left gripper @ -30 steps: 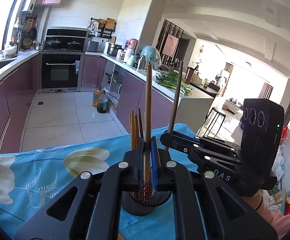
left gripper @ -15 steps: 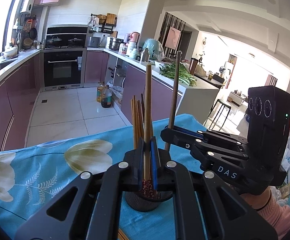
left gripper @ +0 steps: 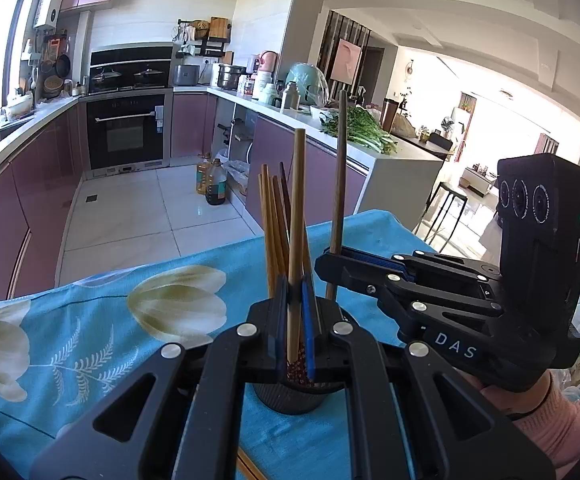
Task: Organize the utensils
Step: 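Lower the chopstick into the mesh cup and open the right gripper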
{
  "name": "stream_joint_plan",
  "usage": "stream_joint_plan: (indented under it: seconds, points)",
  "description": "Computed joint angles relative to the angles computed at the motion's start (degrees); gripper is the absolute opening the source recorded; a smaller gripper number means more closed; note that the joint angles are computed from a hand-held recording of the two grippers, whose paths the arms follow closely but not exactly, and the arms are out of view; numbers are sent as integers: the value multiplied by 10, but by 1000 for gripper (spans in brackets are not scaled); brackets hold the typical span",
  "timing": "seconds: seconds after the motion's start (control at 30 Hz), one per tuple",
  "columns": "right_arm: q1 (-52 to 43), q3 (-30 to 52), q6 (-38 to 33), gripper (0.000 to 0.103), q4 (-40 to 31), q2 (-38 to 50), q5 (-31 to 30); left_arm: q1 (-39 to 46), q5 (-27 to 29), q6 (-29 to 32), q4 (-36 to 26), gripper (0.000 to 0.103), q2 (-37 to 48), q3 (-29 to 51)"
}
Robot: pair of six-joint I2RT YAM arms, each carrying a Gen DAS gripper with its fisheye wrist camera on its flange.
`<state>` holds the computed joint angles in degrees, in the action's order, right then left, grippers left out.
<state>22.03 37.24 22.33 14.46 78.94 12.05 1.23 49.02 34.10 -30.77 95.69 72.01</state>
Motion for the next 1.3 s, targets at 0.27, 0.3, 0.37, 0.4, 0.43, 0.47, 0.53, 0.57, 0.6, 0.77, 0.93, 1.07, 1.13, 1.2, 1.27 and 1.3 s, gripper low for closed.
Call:
stream_joint_plan:
  seconds: [0.27,0.3,0.37,0.4,0.43,0.47,0.53,0.57,0.6,0.77,0.93,1.07,1.13,1.2,1.27,1.3]
  points:
    - [-6,-5,5,6,4,12,-10,-17,-25,18,-14,8,12,7]
    - [-5,-6,6,6,4,14,-11,-20,-28,20,-14,8,14,7]
    - [-5,-1,7,6,2,20,-11,-23,-34,24,-12,8,17,6]
    - [-8,1,6,6,1,23,-15,-22,-34,27,-10,8,18,2]
    - [-9,1,6,6,1,25,-18,-24,-37,27,-10,8,20,3]
    - [-10,2,6,6,1,28,-19,-26,-39,25,-9,8,22,5]
    - [-14,2,7,6,2,32,-24,-27,-43,23,-8,8,26,7]
    - [-15,4,7,6,2,35,-25,-28,-46,20,-4,8,29,6]
    - [-16,4,9,6,3,37,-26,-30,-48,16,-1,8,32,7]
    - [-15,3,13,6,5,40,-27,-33,-57,3,10,8,46,15]
    - [-21,-2,13,6,7,38,-31,-36,-61,-6,16,8,59,22]
    - [-20,-1,15,6,9,41,-30,-42,-67,-8,27,8,67,23]
    - [-19,-1,16,6,9,42,-29,-44,-68,-10,30,8,71,25]
    - [-18,1,16,6,8,44,-28,-45,-69,-12,32,8,77,27]
    - [-19,1,16,6,8,45,-29,-44,-70,-12,37,8,76,21]
    - [-18,1,16,6,9,45,-29,-45,-71,-12,36,8,79,23]
